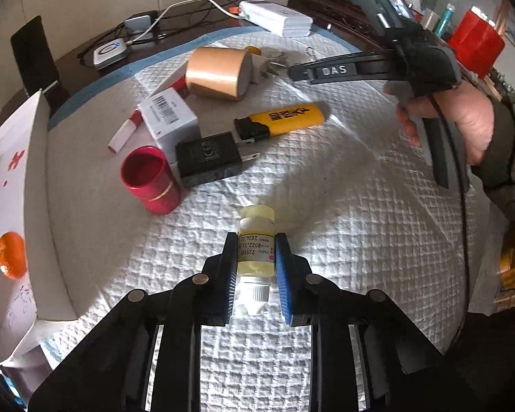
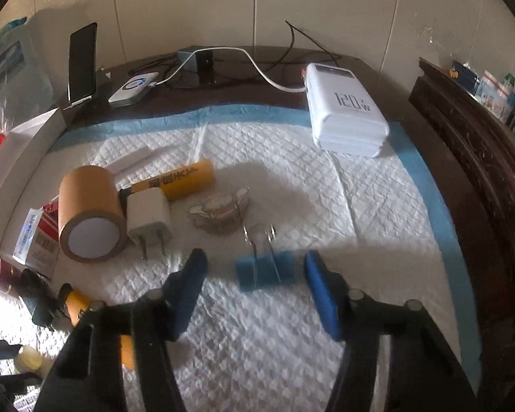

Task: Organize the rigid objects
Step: 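Carry the vial and clip into the white tray and release both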

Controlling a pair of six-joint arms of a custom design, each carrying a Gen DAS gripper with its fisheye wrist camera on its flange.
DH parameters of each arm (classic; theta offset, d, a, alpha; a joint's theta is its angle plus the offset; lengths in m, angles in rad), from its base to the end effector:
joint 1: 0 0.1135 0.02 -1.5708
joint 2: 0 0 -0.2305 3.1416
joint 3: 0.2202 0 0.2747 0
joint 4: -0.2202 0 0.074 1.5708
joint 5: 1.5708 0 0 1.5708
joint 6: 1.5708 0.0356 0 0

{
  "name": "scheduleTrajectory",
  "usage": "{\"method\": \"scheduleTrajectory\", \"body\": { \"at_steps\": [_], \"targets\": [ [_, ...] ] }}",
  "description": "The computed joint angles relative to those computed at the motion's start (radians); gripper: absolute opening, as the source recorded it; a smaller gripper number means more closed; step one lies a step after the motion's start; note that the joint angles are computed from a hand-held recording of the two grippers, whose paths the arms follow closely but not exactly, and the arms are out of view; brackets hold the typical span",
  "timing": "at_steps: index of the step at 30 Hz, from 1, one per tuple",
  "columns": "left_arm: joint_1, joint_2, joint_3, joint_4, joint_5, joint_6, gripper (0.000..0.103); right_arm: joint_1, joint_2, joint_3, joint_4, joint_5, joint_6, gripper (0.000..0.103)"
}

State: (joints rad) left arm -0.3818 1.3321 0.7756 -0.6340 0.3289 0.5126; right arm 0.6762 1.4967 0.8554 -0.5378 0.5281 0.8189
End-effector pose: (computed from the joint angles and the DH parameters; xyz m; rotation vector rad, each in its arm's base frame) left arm 0.2414 -0.1093 0.1468 1.2513 2.4087 -0.4151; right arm 0.2402 0.1698 0.1343 0.3118 2.4829 -0.1584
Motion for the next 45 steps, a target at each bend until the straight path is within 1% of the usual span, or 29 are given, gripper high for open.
{"method": "scheduleTrajectory", "body": {
  "at_steps": [1,4,6,9,12,15,19,21,24,27,32,45],
  "targets": [
    [0.004,-0.002,0.0,0.0,0.003,-0.005,0.019,0.004,0.005,0.01,-0.008,-0.002,-0.009,0.031],
    [0.021,-0.021,-0.004,-0.007,0.029,-0.011,0.019,0.016,-0.009,0.015,-0.033,0.003,0.016,0.031],
    [0.035,-0.043,-0.01,-0.015,0.048,-0.008,0.019,0.029,-0.057,-0.007,-0.045,0.012,0.07,0.031],
    [0.047,-0.081,-0.019,-0.017,0.07,-0.014,0.019,0.082,-0.13,-0.017,-0.095,0.06,0.165,0.031],
    [0.052,-0.162,-0.04,-0.024,0.082,-0.023,0.019,0.174,-0.175,0.012,-0.157,0.133,0.254,0.031],
    [0.072,-0.246,-0.043,-0.03,0.089,-0.071,0.02,0.261,-0.179,0.059,-0.199,0.189,0.306,0.031],
    [0.121,-0.299,-0.012,-0.025,0.077,-0.14,0.02,0.35,-0.164,0.124,-0.208,0.238,0.351,0.031],
    [0.142,-0.307,0.011,-0.02,0.067,-0.174,0.02,0.37,-0.144,0.159,-0.206,0.254,0.356,0.031],
    [0.197,-0.329,0.034,-0.035,0.097,-0.186,0.02,0.405,-0.116,0.209,-0.227,0.284,0.372,0.031],
    [0.239,-0.32,0.054,-0.044,0.119,-0.176,0.02,0.424,-0.095,0.241,-0.255,0.304,0.394,0.031],
    [0.285,-0.304,0.068,-0.063,0.122,-0.148,0.02,0.427,-0.078,0.256,-0.257,0.291,0.415,0.031],
    [0.431,-0.281,0.093,-0.076,0.168,-0.085,0.02,0.442,0.045,0.407,-0.204,0.29,0.311,0.031]
  ]
}}
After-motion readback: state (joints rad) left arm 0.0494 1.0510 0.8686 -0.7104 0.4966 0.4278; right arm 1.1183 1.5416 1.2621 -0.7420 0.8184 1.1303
